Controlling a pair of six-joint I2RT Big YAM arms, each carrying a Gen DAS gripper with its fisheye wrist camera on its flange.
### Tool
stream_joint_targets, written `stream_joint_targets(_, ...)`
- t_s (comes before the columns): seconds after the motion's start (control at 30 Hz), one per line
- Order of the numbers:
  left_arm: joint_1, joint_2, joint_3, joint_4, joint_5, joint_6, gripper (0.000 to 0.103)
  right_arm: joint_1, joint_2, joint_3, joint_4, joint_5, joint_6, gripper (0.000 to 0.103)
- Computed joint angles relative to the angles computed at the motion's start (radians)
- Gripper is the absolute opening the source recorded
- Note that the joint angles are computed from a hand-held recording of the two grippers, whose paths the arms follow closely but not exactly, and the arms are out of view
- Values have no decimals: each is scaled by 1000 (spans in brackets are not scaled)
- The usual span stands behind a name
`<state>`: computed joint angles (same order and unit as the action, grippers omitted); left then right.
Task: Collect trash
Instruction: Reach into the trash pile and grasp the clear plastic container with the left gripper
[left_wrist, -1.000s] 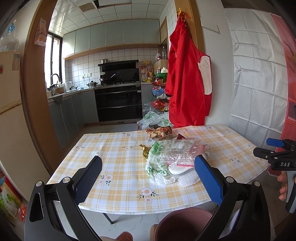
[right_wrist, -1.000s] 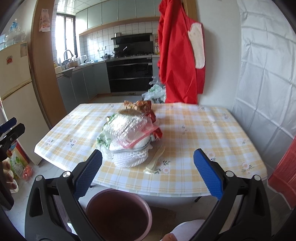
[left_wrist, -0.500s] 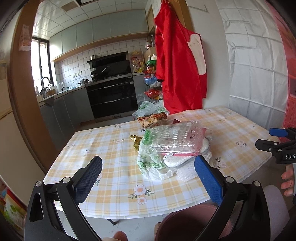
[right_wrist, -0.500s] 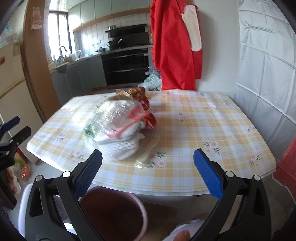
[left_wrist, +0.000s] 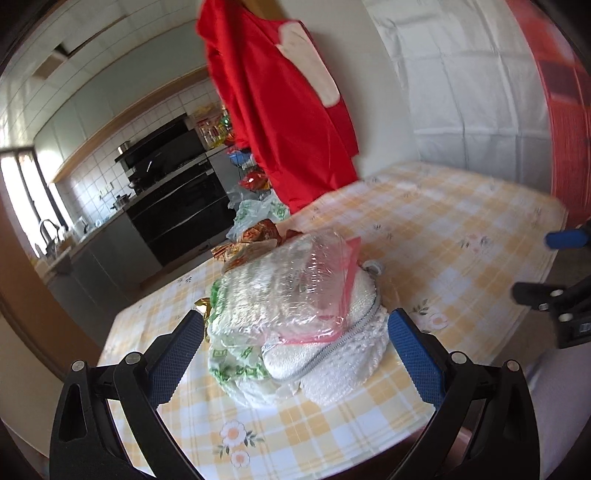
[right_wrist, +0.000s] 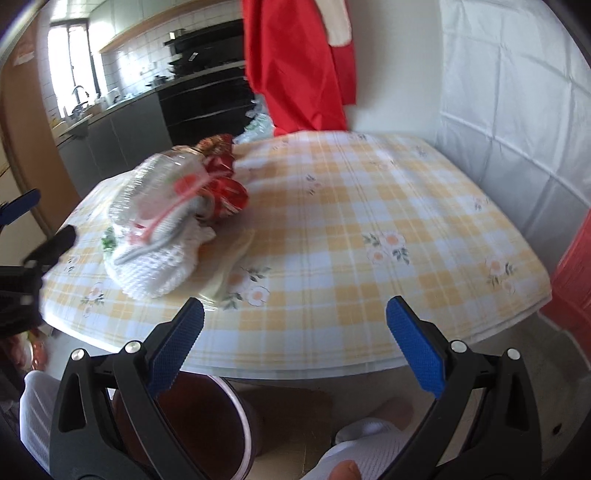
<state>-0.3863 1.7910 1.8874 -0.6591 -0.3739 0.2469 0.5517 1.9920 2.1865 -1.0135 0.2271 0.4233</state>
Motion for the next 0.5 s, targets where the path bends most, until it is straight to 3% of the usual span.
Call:
stream_joint_targets(0.33, 9, 216, 263, -133, -90, 10, 97, -31, 10, -46, 31, -43, 26, 97)
stream_joint_targets(0.37, 12, 223, 277, -149, -83, -5, 94, -32, 12, -45, 29, -47, 24, 97)
stream_joint_targets(0.5, 36, 215, 293, -221, 4, -50, 51, -32, 24, -32, 25, -55, 24, 97)
